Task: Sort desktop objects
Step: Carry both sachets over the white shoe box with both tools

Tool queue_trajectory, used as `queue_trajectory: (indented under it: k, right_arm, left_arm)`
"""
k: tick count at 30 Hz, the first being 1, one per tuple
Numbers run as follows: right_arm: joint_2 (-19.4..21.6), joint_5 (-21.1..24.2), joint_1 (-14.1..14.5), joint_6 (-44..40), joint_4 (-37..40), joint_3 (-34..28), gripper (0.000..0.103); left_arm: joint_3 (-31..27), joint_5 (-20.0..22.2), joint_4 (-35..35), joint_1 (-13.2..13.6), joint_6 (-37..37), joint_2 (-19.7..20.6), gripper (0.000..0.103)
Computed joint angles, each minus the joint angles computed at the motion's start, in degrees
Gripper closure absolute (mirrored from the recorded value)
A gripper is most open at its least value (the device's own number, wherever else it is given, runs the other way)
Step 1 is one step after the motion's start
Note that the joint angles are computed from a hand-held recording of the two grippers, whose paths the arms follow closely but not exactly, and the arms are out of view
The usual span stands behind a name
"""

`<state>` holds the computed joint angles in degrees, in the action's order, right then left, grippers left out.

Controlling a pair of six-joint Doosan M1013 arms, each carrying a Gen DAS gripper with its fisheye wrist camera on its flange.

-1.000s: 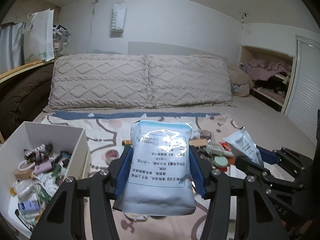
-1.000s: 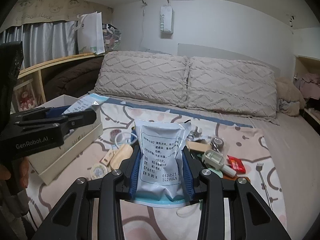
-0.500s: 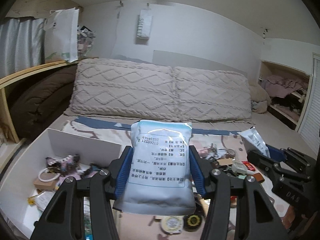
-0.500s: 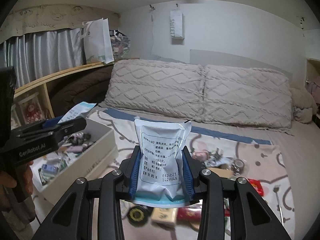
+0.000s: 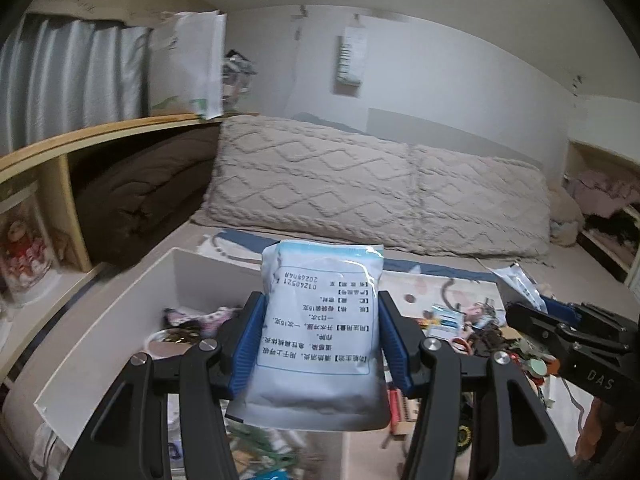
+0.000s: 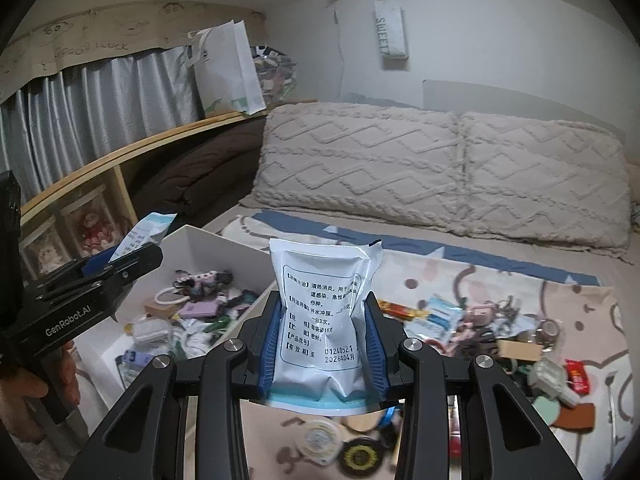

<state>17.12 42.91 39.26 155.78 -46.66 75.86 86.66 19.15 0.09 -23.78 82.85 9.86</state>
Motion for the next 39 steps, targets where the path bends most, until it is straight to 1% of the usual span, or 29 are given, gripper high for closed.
queue_trajectory:
  k: [5,6,10,13,18,21,26,30,33,34,37,39]
  right_arm:
    - [1.9,-0.6,0.2,-3.3,3.2,-2.8,0.064]
    - [2.2,-0.6,0.2,-3.8,3.6,-3.3,0.064]
    - [3.6,-0.9,0.3,-6.0,5.9,-5.2,0.064]
    - [5.1,-0.6,0.3,-8.3,8.6,-7.3,0.064]
    - [7.1,-1.0,0.4,-11.1,12.6,-9.8,0.064]
    - [8.4,-1.0,0.5,-12.9,15.4,-11.5,0.064]
    - [10.4,0.1,1.0,-15.9,19.0,-13.9,0.064]
    - [11.7,1.2,1.2,-18.0,21.6,-15.7,0.064]
    - [12.8,2.2,1.2,-21.1,25.9,-17.3,0.064]
    - [13.2,2.9,1.3,-21.9,27.0,-18.0,0.064]
    - [14.6,5.1,1.2,-24.6,31.2,-20.1,0.064]
    - [15.5,6.7,1.2,-26.2,33.3,-21.5,0.064]
  left_arm:
    - [0.8,-0.5,9.8,1.4,-11.0,-0.3,0.048]
    - [0.7,-0.4,10.1,1.7,-11.5,-0.3,0.048]
    - [1.2,-0.3,15.1,2.8,-16.6,-0.4,0.048]
    - [1.4,0.1,17.4,3.2,-18.5,-0.4,0.048]
    - [1.2,0.9,17.2,3.8,-18.0,0.1,0.048]
    - [1.3,1.5,18.5,4.3,-20.0,0.2,0.048]
    - [1.4,1.9,18.0,5.4,-21.2,0.4,0.048]
    - [1.2,3.0,18.5,5.6,-21.8,0.7,0.048]
    - [1.2,4.4,22.2,5.3,-24.6,1.0,0.048]
    - [1.2,4.8,22.3,5.3,-24.5,1.1,0.048]
    - [1.0,5.1,20.0,5.7,-22.5,1.4,0.048]
    - [1.0,5.3,19.6,5.9,-22.2,1.5,0.048]
